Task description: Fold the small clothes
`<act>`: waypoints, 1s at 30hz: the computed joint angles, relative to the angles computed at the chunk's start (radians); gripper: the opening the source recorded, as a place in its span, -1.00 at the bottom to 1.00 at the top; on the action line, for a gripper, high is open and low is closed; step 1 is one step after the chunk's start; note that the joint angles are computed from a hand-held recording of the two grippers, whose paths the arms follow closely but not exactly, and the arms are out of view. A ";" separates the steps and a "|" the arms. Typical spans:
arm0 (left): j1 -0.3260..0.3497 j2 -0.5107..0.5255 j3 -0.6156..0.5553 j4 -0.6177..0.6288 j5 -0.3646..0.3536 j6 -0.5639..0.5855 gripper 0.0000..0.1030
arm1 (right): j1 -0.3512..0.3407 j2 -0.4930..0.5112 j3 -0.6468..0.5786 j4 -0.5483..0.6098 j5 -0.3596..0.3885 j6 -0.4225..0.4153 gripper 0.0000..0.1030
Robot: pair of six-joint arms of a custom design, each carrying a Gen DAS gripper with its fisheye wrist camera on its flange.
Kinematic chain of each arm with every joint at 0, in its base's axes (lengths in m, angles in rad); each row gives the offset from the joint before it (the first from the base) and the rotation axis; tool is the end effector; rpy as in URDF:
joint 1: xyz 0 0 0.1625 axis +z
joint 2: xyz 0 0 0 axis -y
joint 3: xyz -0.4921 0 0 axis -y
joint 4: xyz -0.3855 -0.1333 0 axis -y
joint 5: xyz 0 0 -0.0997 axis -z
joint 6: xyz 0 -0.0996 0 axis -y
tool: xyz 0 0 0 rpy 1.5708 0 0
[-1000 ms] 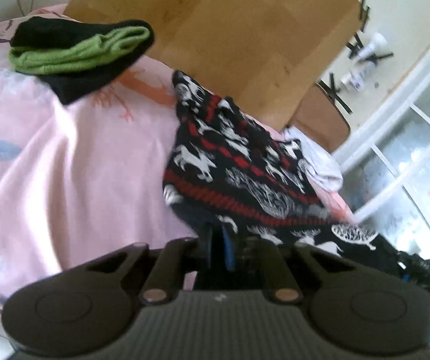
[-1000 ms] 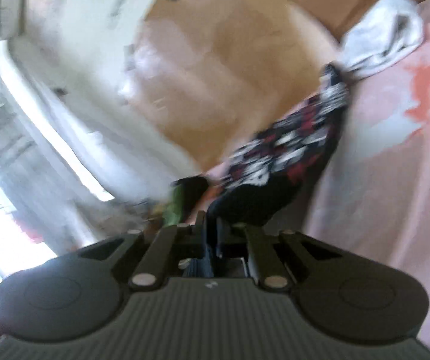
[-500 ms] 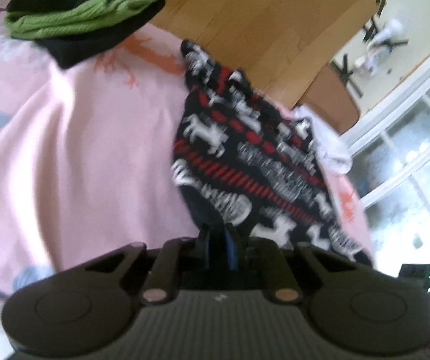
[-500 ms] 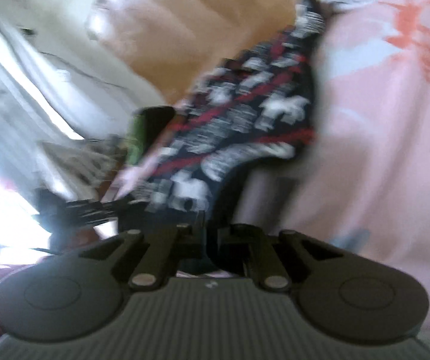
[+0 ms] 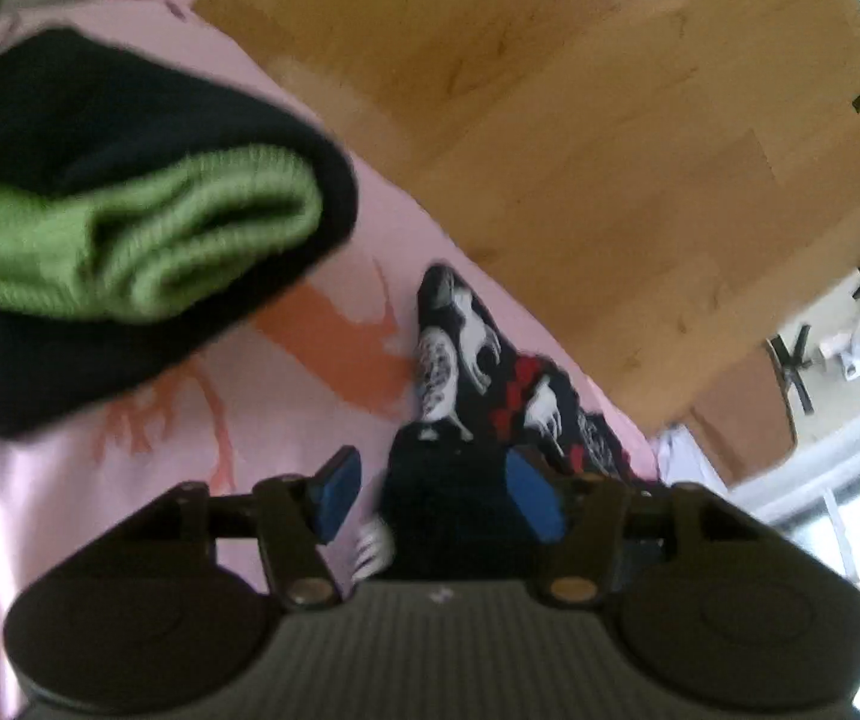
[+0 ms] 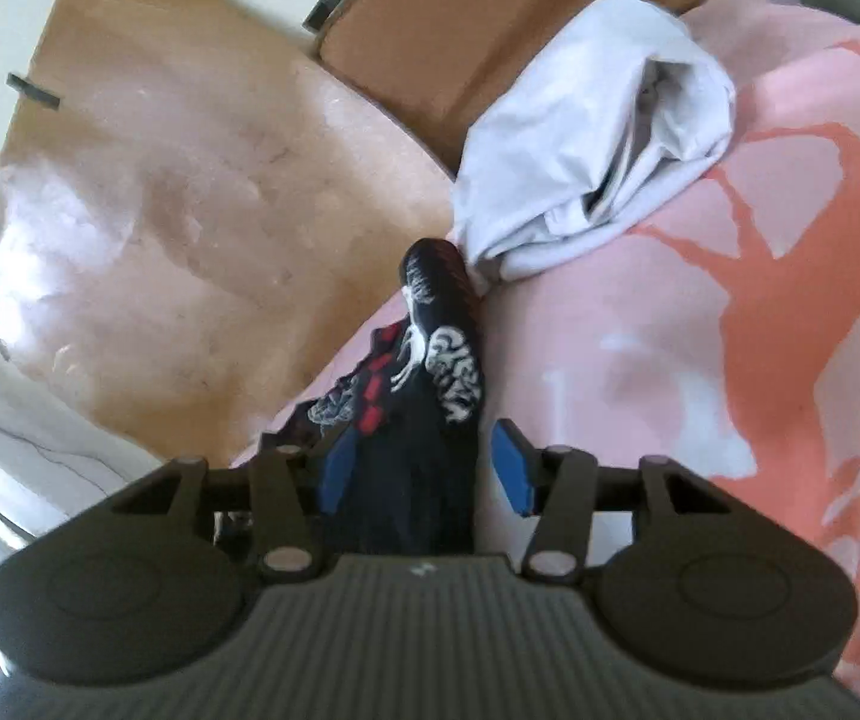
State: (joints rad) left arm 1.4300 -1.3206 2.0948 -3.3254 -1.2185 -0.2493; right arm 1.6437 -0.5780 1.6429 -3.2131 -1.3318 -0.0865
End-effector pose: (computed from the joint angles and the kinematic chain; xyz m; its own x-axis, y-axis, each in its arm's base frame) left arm 0.0915 -0.5489 0.4005 -0.9588 -0.2834 0.0188 -0.1635 0.4966 -0.8524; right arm 0.2100 -0.7220 0.0675 -0.9507 -0.2711 -0.1505 -0.1437 0.8153 -0.5609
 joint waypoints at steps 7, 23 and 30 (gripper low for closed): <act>-0.001 -0.002 0.049 0.029 -0.004 0.073 0.12 | -0.021 -0.051 0.102 0.012 -0.019 -0.086 0.05; -0.046 -0.085 0.149 0.117 0.085 0.138 -0.80 | 0.039 -0.089 0.262 -0.064 -0.186 -0.388 -0.80; -0.054 -0.070 0.152 0.000 0.127 0.186 -0.30 | 0.019 -0.103 0.273 -0.180 -0.131 -0.331 -0.34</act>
State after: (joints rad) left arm 1.3761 -1.3902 2.2473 -3.3256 -1.0918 -0.0636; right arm 1.6627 -0.6814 1.9158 -3.3929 -1.4628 -0.4174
